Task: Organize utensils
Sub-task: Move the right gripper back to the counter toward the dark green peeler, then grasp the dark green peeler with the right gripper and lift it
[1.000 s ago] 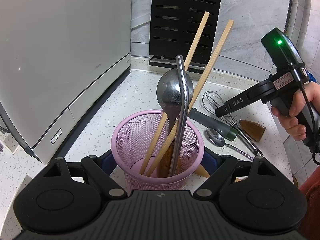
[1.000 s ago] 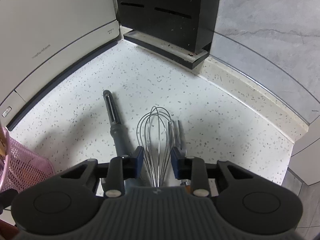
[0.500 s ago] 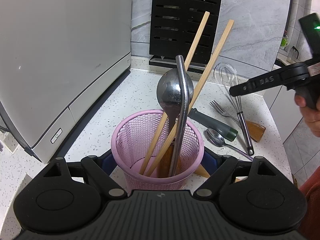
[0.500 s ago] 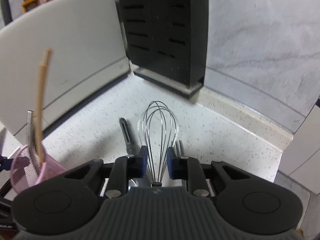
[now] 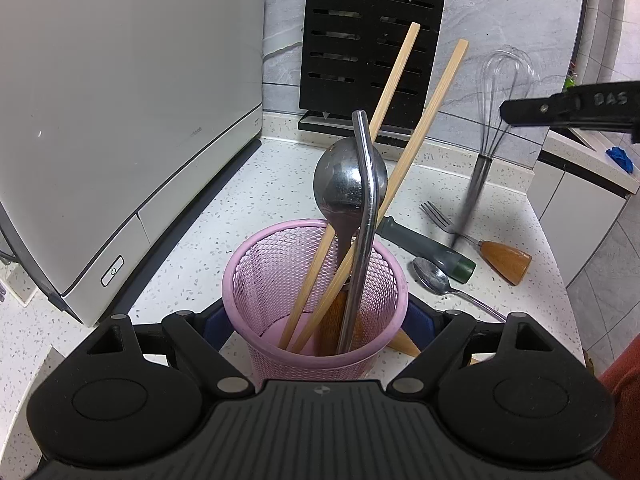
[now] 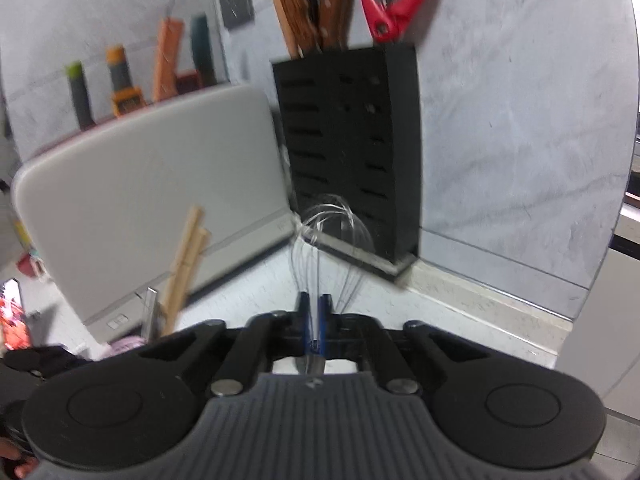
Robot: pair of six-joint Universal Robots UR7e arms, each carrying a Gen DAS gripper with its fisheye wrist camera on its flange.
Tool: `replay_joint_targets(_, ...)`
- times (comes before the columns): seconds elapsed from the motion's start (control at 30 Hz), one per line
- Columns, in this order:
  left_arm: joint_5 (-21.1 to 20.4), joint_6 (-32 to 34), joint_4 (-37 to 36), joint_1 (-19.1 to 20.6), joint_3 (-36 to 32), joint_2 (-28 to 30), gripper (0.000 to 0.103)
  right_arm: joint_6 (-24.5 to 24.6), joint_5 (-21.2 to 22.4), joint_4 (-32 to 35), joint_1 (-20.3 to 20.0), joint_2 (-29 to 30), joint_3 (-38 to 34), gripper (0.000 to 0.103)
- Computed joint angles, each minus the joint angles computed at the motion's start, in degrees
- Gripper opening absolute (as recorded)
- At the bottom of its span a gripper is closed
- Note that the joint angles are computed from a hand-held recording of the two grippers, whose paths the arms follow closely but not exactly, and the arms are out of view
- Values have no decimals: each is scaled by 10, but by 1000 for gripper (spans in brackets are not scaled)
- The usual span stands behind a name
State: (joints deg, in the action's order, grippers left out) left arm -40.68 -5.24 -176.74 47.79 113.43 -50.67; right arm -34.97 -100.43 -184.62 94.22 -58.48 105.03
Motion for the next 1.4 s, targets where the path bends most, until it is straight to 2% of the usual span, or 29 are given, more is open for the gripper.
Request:
replay_joint_targets(0.1, 0, 0, 0, 0, 0, 0, 99, -10, 18, -14, -1, -3, 8, 0)
replay_joint_targets(0.17, 0, -1, 0, 0, 1, -1, 99, -17, 10, -24, 1, 2, 8, 0)
replay_joint_targets(0.3, -1, -2, 1, 0, 2, -2, 99, -6, 2, 0, -2, 4, -3, 0)
replay_joint_targets(0.37, -1, -1, 0, 0, 2, -2, 99, 11, -9, 27, -5, 4, -12, 0)
replay_joint_targets(0.53, -1, 0, 0, 1, 0, -1, 99, 91, -16, 116, -18, 13, -52, 3)
replay_joint_targets(0.6, -1, 0, 0, 2, -1, -1, 99, 105, -34, 140, -18, 26, -73, 8)
replay_joint_targets(0.67, -1, -1, 0, 2, -2, 0, 99, 109, -45, 162, -19, 36, -89, 19)
replay_joint_targets(0.83, 0, -1, 3, 5, -7, 1, 99, 81, -71, 194, -16, 54, -112, 21)
replay_joint_targets(1.07, -3, 0, 13, 7, -14, 1, 99, 20, -101, 282, -11, 82, -146, 22)
replay_joint_targets(1.13, -4, 0, 15, 8, -16, 1, 99, 2, -112, 289, -6, 96, -156, 27)
replay_joint_targets(1.27, -4, 1, 16, 10, -18, 1, 99, -7, -115, 309, 0, 120, -181, 29)
replay_joint_targets(1.4, -5, 1, 17, 10, -18, 1, 99, -40, -136, 281, 7, 151, -201, 35)
